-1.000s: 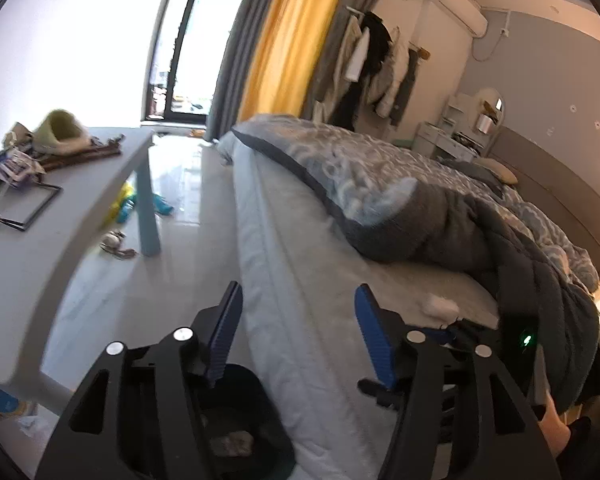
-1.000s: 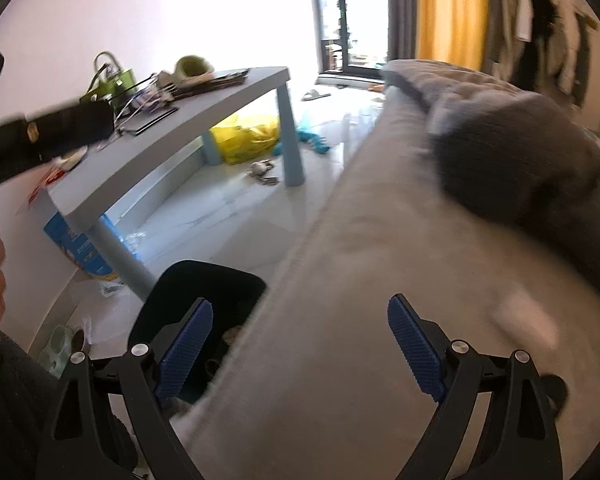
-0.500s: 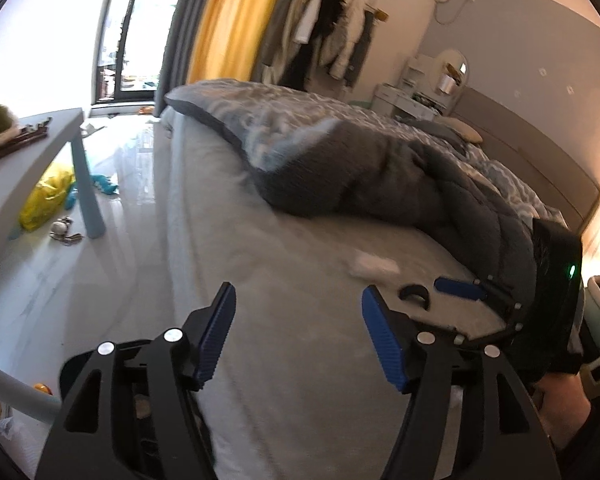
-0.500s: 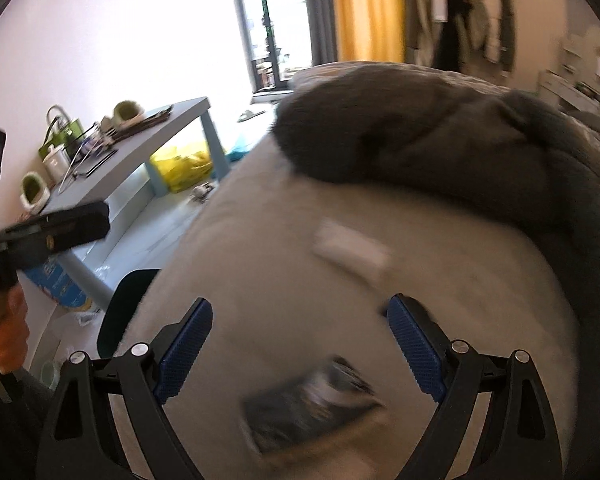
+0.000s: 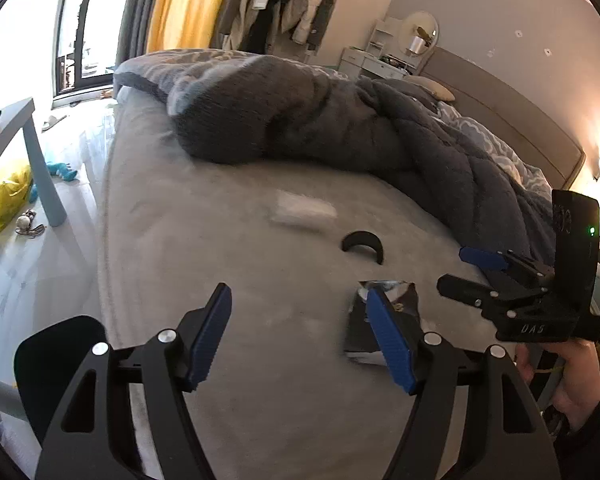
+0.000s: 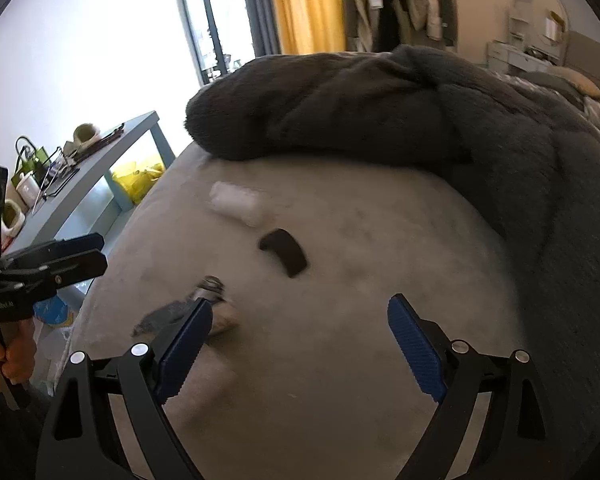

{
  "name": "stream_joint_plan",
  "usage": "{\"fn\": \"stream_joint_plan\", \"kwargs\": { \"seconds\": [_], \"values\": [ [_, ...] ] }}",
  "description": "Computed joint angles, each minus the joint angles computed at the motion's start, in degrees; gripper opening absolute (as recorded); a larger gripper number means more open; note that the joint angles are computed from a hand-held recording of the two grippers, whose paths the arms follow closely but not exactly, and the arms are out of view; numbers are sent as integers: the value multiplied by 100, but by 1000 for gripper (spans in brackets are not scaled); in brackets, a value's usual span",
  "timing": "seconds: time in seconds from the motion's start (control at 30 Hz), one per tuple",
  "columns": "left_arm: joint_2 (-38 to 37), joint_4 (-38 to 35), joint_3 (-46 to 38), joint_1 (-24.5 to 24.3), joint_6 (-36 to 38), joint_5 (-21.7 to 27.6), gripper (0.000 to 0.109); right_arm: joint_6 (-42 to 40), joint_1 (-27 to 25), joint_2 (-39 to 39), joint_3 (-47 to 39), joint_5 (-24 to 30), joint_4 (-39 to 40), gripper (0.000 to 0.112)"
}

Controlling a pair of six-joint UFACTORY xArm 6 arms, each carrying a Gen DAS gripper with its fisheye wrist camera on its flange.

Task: Collect trash
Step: 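Grasp the black Face tissue bag with the left gripper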

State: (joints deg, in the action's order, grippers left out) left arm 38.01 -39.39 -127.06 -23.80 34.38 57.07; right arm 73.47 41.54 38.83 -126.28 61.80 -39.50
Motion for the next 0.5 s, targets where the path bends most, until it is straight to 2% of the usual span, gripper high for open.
{"fn": "stream_joint_plan", "kwargs": {
  "seconds": [0.23, 0.5],
  "values": [
    [-20, 30, 117, -192, 163, 197, 73, 321, -14, -627, 1023, -244, -60, 90],
    [-77, 180, 301, -379, 191, 43, 73, 413, -20, -878, 1461, -363, -10, 90]
  ]
}}
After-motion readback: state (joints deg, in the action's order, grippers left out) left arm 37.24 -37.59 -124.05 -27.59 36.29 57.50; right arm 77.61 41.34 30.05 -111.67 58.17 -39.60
